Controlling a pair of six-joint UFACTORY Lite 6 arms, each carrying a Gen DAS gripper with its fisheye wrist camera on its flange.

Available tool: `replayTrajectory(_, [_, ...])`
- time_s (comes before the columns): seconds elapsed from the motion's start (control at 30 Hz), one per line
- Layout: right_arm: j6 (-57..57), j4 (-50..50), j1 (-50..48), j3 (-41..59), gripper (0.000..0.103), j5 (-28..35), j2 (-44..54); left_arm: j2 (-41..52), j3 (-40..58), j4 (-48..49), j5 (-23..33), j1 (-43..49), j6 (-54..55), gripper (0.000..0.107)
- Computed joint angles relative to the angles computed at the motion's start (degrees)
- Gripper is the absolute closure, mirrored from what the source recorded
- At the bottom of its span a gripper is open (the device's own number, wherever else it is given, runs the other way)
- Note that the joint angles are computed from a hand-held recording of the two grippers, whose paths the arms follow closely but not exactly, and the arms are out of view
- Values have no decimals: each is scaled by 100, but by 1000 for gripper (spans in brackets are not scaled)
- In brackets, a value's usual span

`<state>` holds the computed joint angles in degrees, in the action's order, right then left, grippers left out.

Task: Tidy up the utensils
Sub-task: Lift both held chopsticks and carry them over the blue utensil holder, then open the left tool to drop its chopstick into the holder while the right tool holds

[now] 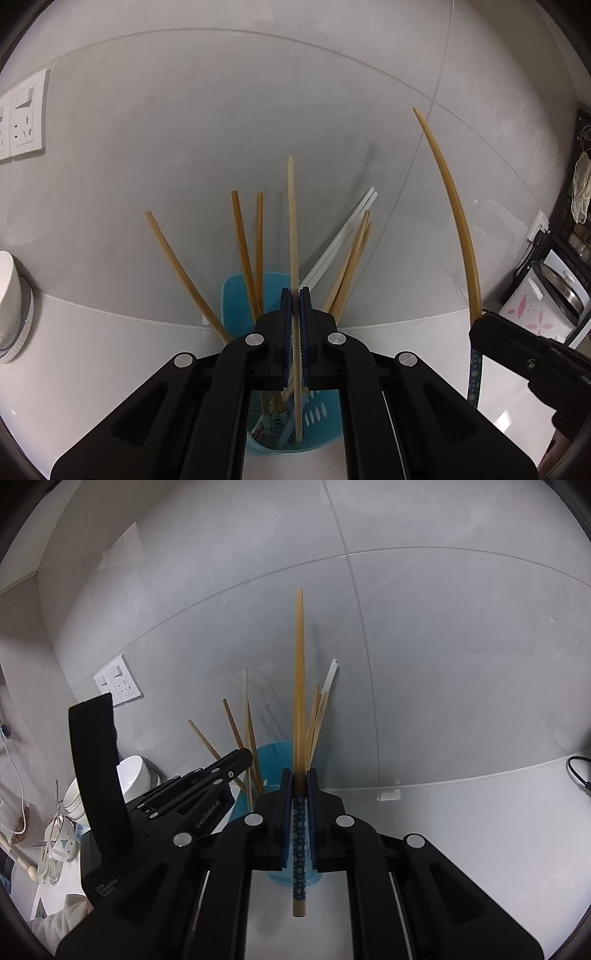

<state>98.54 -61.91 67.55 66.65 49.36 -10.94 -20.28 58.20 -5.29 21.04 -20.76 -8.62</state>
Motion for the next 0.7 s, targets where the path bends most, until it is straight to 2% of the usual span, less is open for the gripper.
replayTrajectory(0.13, [-25,12,-29,-9,96,-29,3,-39,-57,62,25,-34,-51,103])
replayTrajectory(0.27, [-46,48,-65,-44,96,-68,-14,-62,-98,578,50,-167,-520,103])
replayTrajectory(0.33, [-70,67,-70,-36,96,-79,-6,-50,1,868,161,-218,-801,101])
replayTrajectory(0.4, [-67,56,-92,-48,96,-93,7,-90,99,689,389,-140,-578,99])
replayTrajectory(0.5, [-59,40,-112,-59,96,-134,20,-185,159,882,707,-161,-715,92])
replayTrajectory(0.53, [-56,34,-114,-56,96,-141,27,-255,168,874,834,-140,-703,87])
replayTrajectory(0.63, [-55,-12,-117,-22,96,-176,68,-409,201,966,1157,-85,-807,62])
replayTrajectory(0.7, [-23,-103,-107,-2,96,-210,99,-524,260,793,1435,76,-626,60])
